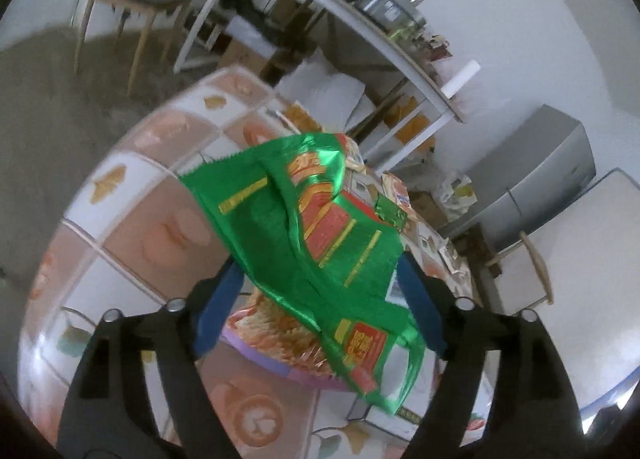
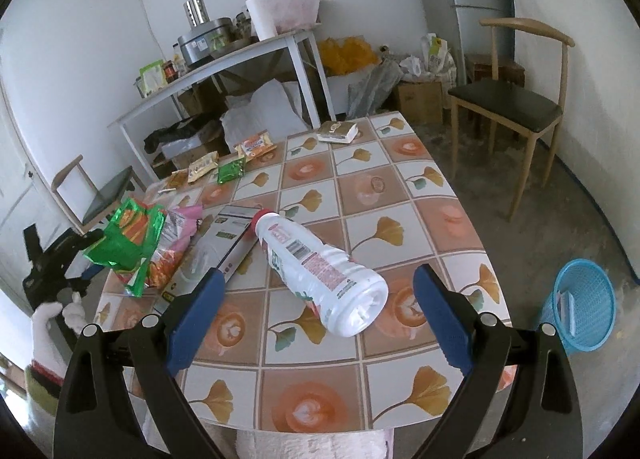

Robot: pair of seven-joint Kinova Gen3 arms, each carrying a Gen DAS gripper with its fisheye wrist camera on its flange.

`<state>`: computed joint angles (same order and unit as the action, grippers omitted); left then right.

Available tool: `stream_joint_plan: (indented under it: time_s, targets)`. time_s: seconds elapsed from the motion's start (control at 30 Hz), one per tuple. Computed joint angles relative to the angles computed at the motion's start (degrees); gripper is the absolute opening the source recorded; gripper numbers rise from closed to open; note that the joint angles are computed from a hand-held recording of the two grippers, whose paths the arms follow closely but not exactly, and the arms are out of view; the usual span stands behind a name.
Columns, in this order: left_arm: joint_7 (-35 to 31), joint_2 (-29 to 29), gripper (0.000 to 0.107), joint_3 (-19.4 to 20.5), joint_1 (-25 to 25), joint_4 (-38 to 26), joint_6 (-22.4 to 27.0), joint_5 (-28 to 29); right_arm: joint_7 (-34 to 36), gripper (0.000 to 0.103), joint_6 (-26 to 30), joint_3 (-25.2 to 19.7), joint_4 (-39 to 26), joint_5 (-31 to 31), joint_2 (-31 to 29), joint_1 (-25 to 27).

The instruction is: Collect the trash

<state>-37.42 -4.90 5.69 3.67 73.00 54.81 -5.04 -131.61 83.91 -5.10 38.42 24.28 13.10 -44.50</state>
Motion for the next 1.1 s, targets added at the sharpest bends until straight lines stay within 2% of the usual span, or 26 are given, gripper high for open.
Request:
stream_joint_plan:
  time_s: [0.17,0.23,0.3,0.43,0.5,0.6,0.7,0.73,0.87,1.0,1.1]
  targets:
    - [3.91,-4.59,0.080,12.23,-8.35,2.07,1.05,-11.65,1.69,0.092,-0.38,0.15,-2.09,-0.90,1.38,0.07]
    - [1.90,-6.99,0.080,13.73,-8.64,3.39,0.32,-14.67,3.08,0.092,-0.14,0.32,-3.64,-1.80,2.49,0.12]
    - [-1.89,-9.31,0.080,10.99,-4.75,5.39,-2.29,-13.95,5.08,0.092,1.08,0.54,-6.73,-3.33,4.40,0.32]
    - [-11.02,-11.91,0.080,2.50,5.87,10.02,-8.16,-5.21,8.04,0.092,1.93,0.79,-12.26,-9.19,7.73,1.43]
    - [-15.68,-11.07,0.080,-0.15,11.18,10.24,-6.67,-1.23,9.37,0.092,2.82,0.80,-16.19,-12.44,10.16,1.90]
    - [-21.59,-7.36,0.080,-3.06,17.72,8.43,-2.45,1.66,10.12,0.092,5.49,2.51,-22.49,-14.32,13.91,0.38]
    - [-20.85,-5.04,0.080,-3.50,19.52,8.36,-2.70,1.22,10.32,0.092,5.10,2.63,-23.89,-17.60,15.16,0.58]
    - [-20.67,-4.66,0.080,-2.89,18.79,8.36,-3.12,1.15,10.10,0.091,4.26,2.08,-23.26,-19.30,15.22,1.26]
    - [-21.62,-3.55,0.080,-2.69,17.03,9.03,-5.00,3.04,8.82,0.080,6.49,0.27,-27.26,-25.94,19.20,3.37]
    - [-27.04,-3.33,0.080,-5.51,16.82,10.94,-7.63,10.00,6.58,0.071,6.53,-1.29,-28.28,-31.41,22.61,5.33]
    - [-30.85,-2.93,0.080,-10.91,19.46,12.44,-9.09,16.99,4.30,0.066,7.94,-1.66,-30.75,-34.15,25.39,6.16]
